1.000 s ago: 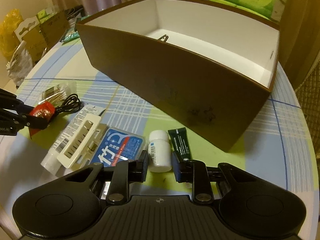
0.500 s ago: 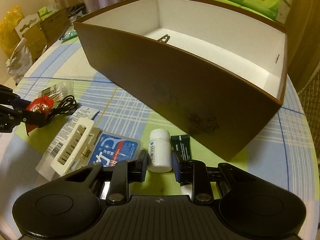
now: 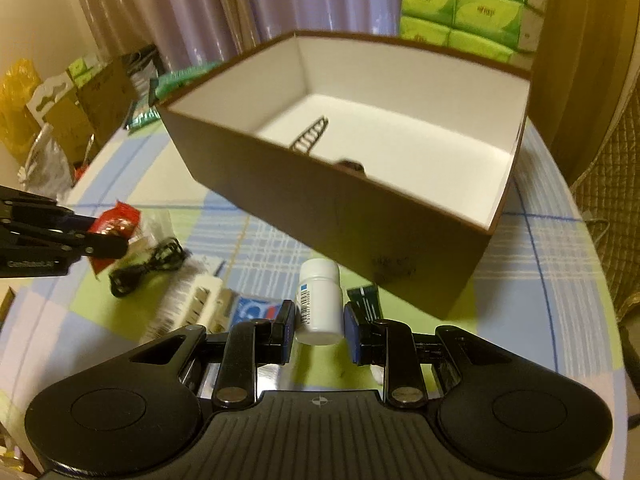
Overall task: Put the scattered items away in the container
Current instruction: 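Lift and carry the candy packet and pill bottle over the box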
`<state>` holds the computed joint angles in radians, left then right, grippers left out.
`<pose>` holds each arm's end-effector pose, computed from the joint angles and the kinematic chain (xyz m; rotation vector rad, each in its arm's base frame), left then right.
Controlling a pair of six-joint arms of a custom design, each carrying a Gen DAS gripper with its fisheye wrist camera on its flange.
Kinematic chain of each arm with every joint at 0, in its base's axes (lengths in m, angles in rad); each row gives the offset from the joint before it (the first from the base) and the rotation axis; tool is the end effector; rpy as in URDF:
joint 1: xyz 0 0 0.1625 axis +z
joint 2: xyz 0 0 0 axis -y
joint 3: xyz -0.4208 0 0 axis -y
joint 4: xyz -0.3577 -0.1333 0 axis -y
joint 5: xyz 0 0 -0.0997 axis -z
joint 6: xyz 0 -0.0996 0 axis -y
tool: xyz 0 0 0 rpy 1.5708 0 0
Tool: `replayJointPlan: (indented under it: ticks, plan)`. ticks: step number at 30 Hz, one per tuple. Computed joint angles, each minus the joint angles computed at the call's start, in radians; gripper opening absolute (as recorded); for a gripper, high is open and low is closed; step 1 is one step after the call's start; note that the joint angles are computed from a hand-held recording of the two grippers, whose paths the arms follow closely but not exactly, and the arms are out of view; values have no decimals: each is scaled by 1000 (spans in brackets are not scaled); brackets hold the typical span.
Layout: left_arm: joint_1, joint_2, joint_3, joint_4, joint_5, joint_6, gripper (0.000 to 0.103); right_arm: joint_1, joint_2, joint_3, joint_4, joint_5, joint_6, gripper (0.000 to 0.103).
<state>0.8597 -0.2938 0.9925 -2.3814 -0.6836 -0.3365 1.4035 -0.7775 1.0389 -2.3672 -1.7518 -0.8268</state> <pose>-0.3514 -0.7304 0.0029 0.3746 2.3113 -0.6698 -0.0163 -0.7895 0.3318 0.8053 -2.5589 0.5300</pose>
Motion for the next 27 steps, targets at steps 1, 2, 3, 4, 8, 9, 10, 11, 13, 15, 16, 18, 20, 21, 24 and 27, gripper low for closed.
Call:
replayJointPlan:
  ticks: [1,2,3,4,8,9,10,11,13,15,16,18,20,21,24,27]
  plan:
    - [-1,2,-8,-9,-1,17,21,4,-3,-1,1,2,4,23]
    - [-2,6,-19,-18,-3,36,21,8,-5,-4,4,6,8,23]
    - [-3,9,-28,-25,-4,51,21,11,-6,-7,7,11,10,23]
    - [-4,13,-40,-33,-6,68,21,14,-8,-10,10,16,13,23]
    - [-7,37,-102,-55,-16,146,21,28,-17,-26,29,40,26,23]
    - [-7,44,-117,-59,-19,163,21,31,-18,-29,30,46,30,23]
    - [-8,51,-135,-60,-21,180,21,33,-20,-32,30,52,31,23]
    - [-8,59,-154,-60,-23,195,21,35,-20,-36,33,56,33,23]
    - [-7,77,-196,-54,-26,224,21,38,-21,-47,40,68,41,23]
    - [-6,94,-237,-52,-28,256,21,41,-17,-64,47,76,47,23]
    - [-5,103,-259,-51,-29,271,21,43,-15,-72,49,79,49,23]
    - [-3,125,-312,-46,-36,299,21,46,-7,-91,55,87,54,23]
    - [1,149,-367,-38,-43,326,21,49,2,-114,61,92,57,23]
    - [1,162,-396,-31,-43,339,21,51,10,-129,65,92,55,23]
    - [6,214,-512,8,-42,379,21,56,35,-180,79,95,54,23]
    - [13,284,-667,76,-44,413,21,59,63,-234,93,96,53,23]
